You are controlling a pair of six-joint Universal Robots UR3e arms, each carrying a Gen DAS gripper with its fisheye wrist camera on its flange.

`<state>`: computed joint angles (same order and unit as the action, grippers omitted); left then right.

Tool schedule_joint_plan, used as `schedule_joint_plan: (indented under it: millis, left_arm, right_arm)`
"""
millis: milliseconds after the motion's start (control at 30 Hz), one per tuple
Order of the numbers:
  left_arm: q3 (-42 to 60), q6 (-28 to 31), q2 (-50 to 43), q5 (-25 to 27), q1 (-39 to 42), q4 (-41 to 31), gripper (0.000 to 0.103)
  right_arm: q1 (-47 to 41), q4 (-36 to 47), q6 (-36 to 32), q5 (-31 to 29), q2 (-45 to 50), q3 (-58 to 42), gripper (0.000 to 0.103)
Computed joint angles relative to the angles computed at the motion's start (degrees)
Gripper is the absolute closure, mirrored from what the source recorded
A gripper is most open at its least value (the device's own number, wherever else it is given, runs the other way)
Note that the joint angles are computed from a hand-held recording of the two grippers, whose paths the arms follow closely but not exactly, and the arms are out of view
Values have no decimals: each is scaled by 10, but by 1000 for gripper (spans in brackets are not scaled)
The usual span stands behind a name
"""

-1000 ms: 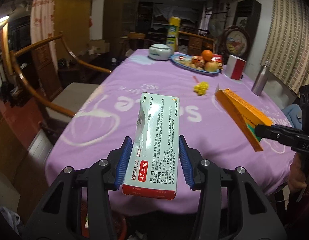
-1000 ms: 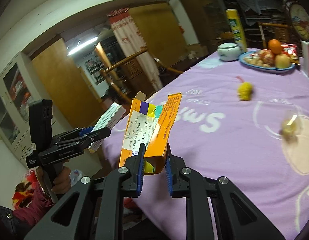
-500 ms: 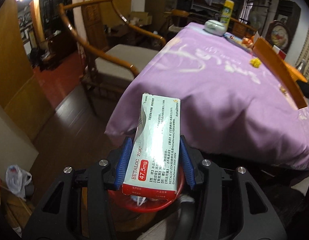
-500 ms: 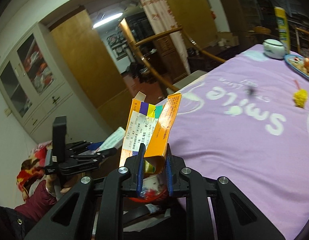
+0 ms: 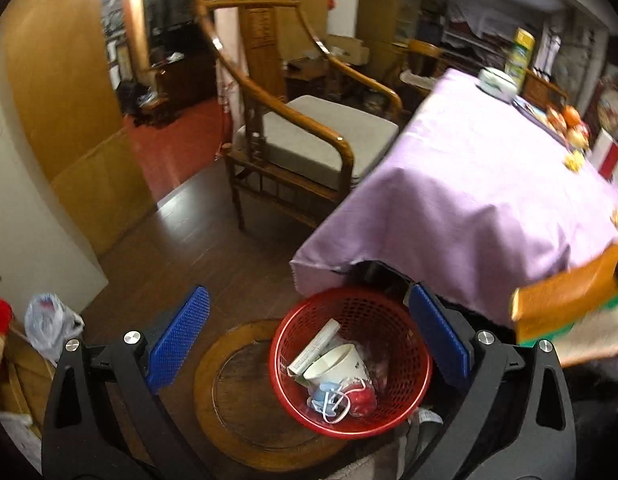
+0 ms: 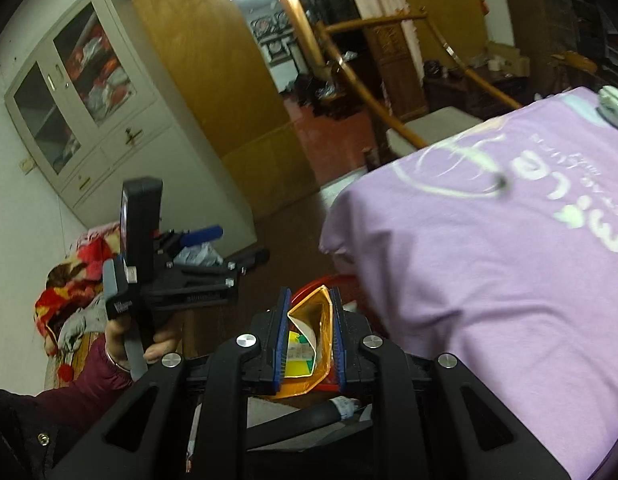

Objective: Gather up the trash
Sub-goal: 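Open left tool over red basket while right tool releases orange box into it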

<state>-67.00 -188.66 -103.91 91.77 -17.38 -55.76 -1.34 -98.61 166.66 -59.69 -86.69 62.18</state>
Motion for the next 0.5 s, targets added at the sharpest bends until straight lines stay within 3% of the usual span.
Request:
schedule_joint_plan:
  millis: [167,300,367,433,500]
  left_arm:
    - [-56,-11,22,-41,48,18,7]
    - [-79,-15,22,-28,58,32,7]
    - [-90,-17,22,-21,61,39,7]
    - [-103,-17,24,-15,65,45,7]
    - [-109,-16,25,-10,65,49,7]
  right_arm:
    - [53,10,11,-28,76,-62,84]
    - [88,23,17,-58,143,-130,84]
    - [106,40,23,-81,184,-178,81]
    - [117,50,34,-91,213,-212,62]
    - [125,37,47,-103,225,-220,59]
